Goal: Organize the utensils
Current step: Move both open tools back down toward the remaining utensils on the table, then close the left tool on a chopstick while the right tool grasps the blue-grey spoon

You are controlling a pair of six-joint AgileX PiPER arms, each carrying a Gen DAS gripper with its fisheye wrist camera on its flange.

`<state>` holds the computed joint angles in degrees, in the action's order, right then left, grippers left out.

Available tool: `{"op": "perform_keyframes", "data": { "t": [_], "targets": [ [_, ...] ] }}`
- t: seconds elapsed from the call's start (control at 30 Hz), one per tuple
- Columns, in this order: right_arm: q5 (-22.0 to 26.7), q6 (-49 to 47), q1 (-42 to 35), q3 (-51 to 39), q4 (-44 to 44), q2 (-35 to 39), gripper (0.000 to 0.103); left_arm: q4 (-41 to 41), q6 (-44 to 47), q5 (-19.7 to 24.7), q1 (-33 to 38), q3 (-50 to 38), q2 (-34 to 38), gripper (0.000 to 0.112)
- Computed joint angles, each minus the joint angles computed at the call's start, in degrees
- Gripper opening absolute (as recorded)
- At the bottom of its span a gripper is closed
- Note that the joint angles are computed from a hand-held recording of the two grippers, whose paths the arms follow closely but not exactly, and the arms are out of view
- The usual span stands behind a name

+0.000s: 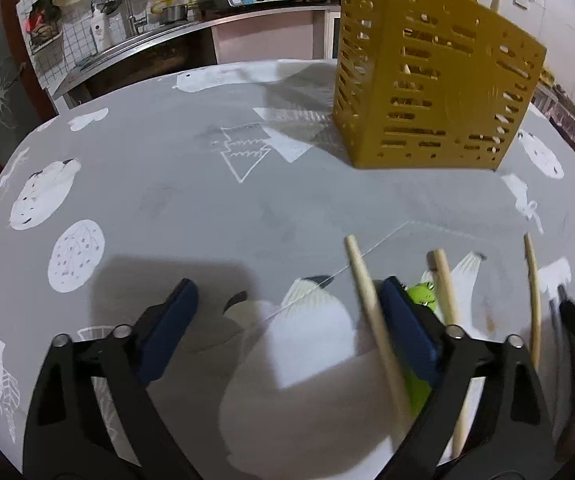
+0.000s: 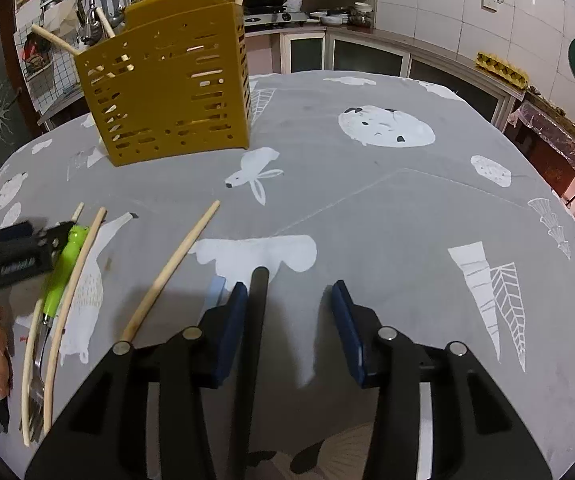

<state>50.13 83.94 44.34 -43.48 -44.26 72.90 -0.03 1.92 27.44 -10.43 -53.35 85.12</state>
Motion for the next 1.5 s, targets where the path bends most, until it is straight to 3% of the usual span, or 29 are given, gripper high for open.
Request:
{"op": "perform_keyframes", "data": {
  "t": [0.23,0.4,0.57,0.73,1.03,1.2,1.5],
  "targets": [
    [0.22,-2.22,-0.35,-1.20,2.10,0.25,0.036,-1.11,1.29,2.41,-1.96,-1.39,-0.07,0.053],
    [0.61,-4.42,-1.46,-3.64,3.94,2.43,0.029,-3.85,3.52,4.94,-1.63,-3.24,0.78,0.041],
    [-0.18,-4.86,-2.90,-4.76,5.17,3.34,0.011,-5.26,4.09,5.18,-1.53,-3.52,0.88,0.027],
    [0.30,-4.58,-3.08,-6.32,5.23,5.08,0.010,-6.93,4.68,6.43,-1.50,-4.67,1.45,0.007],
    [-1.31,-3.56,-4.01,-5.31,5.13,2.86,0.010,-10.55,6.34,6.30,0.03,-3.85,0.44,0.004],
    [0.67,1.02,-0.71,-4.60,0.61,-0.70,0.010,-13.90,9.51,6.22,2.92,-3.12,-2.22,0.004],
    [6.74,7.33,7.04,-3.78,-7.48,-5.81,0.010,-28.15,24.91,7.33,11.02,0.92,-14.18,0.004]
  ]
}}
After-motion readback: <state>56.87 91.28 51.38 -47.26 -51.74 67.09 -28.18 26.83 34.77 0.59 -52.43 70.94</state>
